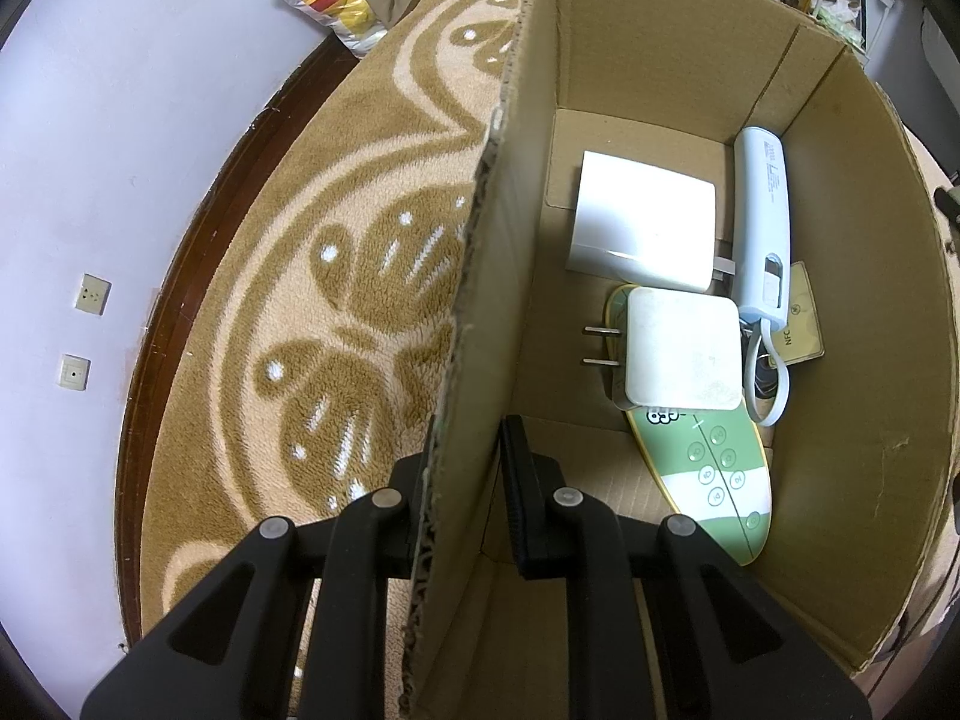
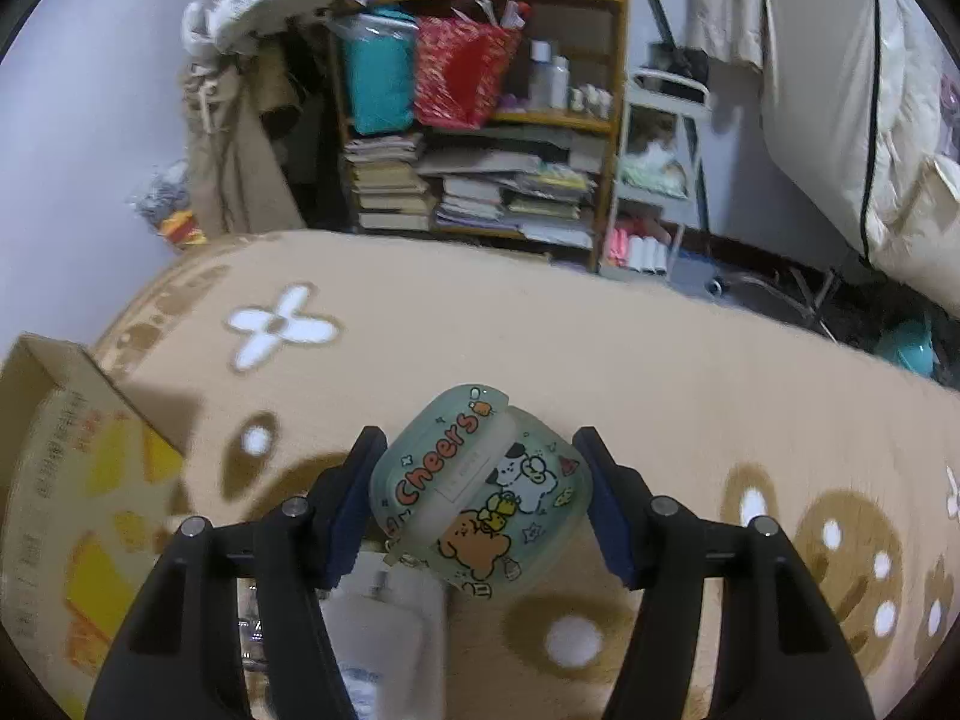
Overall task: Organize rigid objects
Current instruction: 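Carry the green 'Cheers' case over the box and lower it with the right tool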
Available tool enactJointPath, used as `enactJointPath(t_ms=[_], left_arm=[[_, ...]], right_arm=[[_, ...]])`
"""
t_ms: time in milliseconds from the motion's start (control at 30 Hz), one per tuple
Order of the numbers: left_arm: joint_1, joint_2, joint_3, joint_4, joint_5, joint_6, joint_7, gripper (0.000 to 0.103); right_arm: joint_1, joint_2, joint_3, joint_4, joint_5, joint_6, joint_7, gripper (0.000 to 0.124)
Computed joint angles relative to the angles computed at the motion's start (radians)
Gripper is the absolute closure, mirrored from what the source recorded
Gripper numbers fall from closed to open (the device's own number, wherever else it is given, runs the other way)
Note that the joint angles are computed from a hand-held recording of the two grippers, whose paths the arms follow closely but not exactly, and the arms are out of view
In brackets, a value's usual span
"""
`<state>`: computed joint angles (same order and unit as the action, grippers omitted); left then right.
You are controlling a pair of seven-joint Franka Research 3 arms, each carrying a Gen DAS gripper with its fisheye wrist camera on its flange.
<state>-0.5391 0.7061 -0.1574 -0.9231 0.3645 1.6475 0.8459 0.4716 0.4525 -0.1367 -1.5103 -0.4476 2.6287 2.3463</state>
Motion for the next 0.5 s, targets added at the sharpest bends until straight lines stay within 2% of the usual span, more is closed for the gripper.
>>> enactJointPath(t_ms=[500], left_arm=[[0.000,0.007,0.002,0.010,-0.002,-0.003,-0.001,0.087]], right_arm=[[0.018,0.014,0.069,0.098,0.145,0.108,-0.149,0.056]])
